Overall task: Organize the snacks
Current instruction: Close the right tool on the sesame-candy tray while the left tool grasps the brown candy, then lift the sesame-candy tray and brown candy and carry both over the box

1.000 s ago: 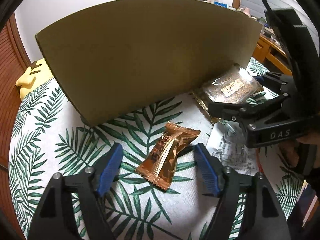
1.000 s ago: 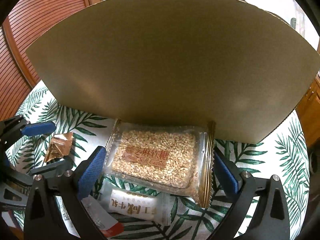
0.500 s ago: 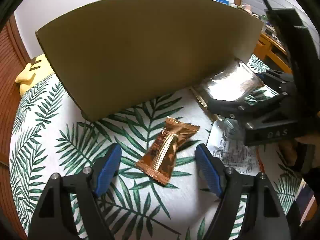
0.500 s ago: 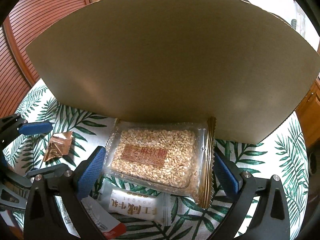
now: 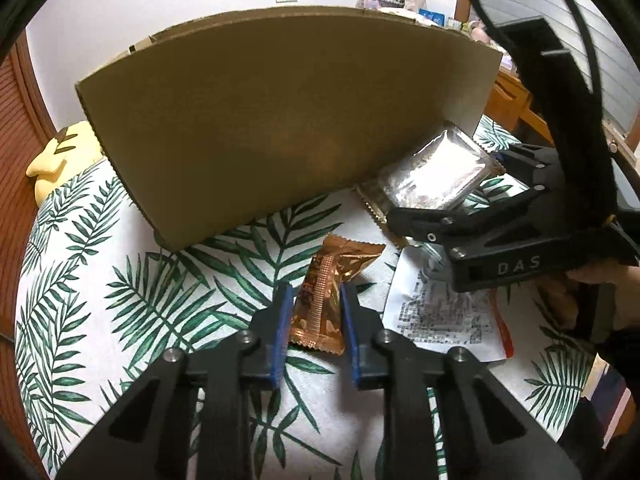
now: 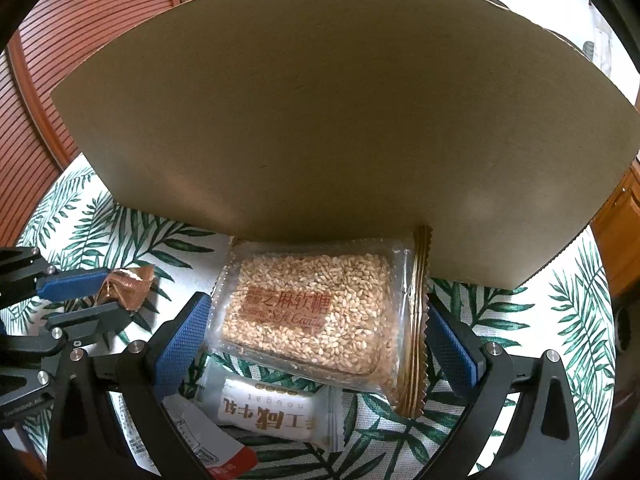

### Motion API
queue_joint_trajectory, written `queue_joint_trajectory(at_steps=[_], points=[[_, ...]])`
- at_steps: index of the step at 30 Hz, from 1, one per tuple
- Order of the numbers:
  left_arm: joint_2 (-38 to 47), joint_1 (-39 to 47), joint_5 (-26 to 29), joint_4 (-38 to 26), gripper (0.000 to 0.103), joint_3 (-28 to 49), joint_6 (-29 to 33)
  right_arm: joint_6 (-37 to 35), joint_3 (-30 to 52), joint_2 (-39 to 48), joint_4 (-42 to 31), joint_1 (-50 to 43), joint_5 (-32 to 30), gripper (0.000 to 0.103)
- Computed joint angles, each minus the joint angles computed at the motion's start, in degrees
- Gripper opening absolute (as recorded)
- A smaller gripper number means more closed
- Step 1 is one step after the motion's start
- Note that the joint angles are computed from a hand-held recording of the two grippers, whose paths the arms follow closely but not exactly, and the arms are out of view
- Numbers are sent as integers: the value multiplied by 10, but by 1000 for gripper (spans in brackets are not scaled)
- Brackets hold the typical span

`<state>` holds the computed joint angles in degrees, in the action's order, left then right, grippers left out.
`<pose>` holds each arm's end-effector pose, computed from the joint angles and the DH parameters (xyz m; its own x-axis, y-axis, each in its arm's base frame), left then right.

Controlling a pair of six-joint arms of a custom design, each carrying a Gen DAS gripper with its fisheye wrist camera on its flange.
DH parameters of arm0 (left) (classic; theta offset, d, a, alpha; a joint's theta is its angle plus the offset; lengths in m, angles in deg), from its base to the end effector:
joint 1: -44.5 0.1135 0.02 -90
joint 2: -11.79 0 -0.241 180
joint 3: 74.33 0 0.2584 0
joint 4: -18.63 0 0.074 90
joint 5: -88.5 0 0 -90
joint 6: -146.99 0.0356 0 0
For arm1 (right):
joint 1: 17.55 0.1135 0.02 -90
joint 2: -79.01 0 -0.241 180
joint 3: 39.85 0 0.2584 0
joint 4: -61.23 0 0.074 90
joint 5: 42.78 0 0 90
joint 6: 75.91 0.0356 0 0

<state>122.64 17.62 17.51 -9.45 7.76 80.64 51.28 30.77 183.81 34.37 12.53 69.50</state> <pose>0.3437 -0.1872 0.1243 -0.4488 0.6527 -0.6104 0.8367 0.5469 -0.0304 0.3071 0.1623 0.1078 -0.7875 0.1903 -0.5862 0.2147 0.9763 0.0284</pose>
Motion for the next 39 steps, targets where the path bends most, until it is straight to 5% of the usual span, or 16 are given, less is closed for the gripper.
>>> queue_joint_trajectory(at_steps=[18,21,28,39], points=[[-96,31,49,51,20,-95,-14,-7,36,29,-23,14,8,100],[-111,34,53,50,20,-106,-13,-15,45,33,-24,20,10,90],[-125,38,59,52,21,-116,-15,-12,47,23,-34,43,14,39],[-127,40,61,52,21,-121,-14,-6,-45,-53,47,71,45,31]])
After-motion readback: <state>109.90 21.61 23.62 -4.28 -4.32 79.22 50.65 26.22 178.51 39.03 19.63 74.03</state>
